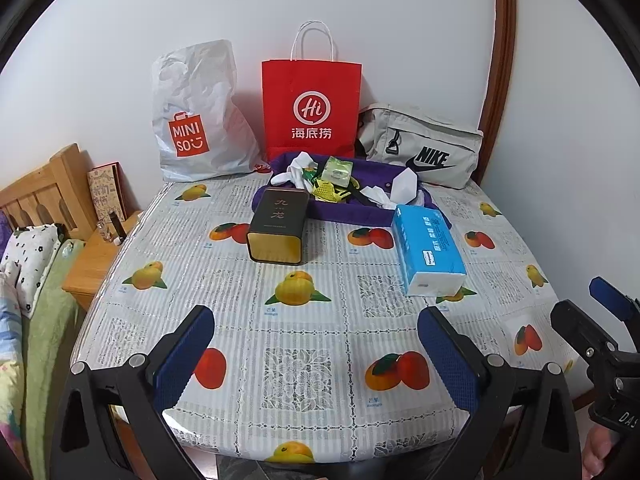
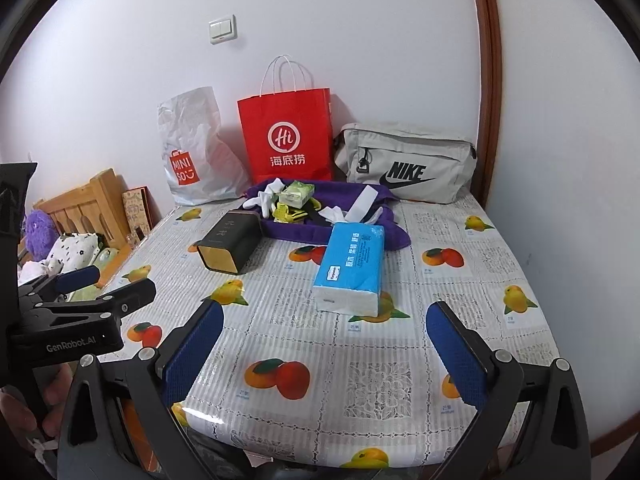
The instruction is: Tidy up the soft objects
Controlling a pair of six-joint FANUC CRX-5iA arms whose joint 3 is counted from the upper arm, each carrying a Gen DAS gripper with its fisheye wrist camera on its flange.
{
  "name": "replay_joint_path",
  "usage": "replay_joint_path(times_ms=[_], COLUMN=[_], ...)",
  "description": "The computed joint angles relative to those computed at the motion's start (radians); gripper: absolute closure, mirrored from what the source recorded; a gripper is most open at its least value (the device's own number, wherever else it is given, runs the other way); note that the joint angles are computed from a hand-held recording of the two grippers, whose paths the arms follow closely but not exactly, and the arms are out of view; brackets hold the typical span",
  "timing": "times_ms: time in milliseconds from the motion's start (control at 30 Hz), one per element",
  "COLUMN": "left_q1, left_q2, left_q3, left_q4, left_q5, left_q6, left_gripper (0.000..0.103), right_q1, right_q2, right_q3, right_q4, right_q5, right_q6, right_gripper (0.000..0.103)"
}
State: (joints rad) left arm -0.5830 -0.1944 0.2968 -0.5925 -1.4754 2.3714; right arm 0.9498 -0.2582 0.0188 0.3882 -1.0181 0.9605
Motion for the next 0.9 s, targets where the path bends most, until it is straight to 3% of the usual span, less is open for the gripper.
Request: replay_joint_path(times_ms=[900], left_q1=[0.008], left_q2=[0.005], left_q3=[0.008], left_q4=[0.012], left_q5=[-0.012], left_q6=[-0.017], left_gripper=[0.000], right_q1=[0.004], right_q2=[-0.001], right_q3=[-0.006], right_q4=[0.006], right_q5=[-0.002], right_q6=[-0.003], right_gripper=[0.003])
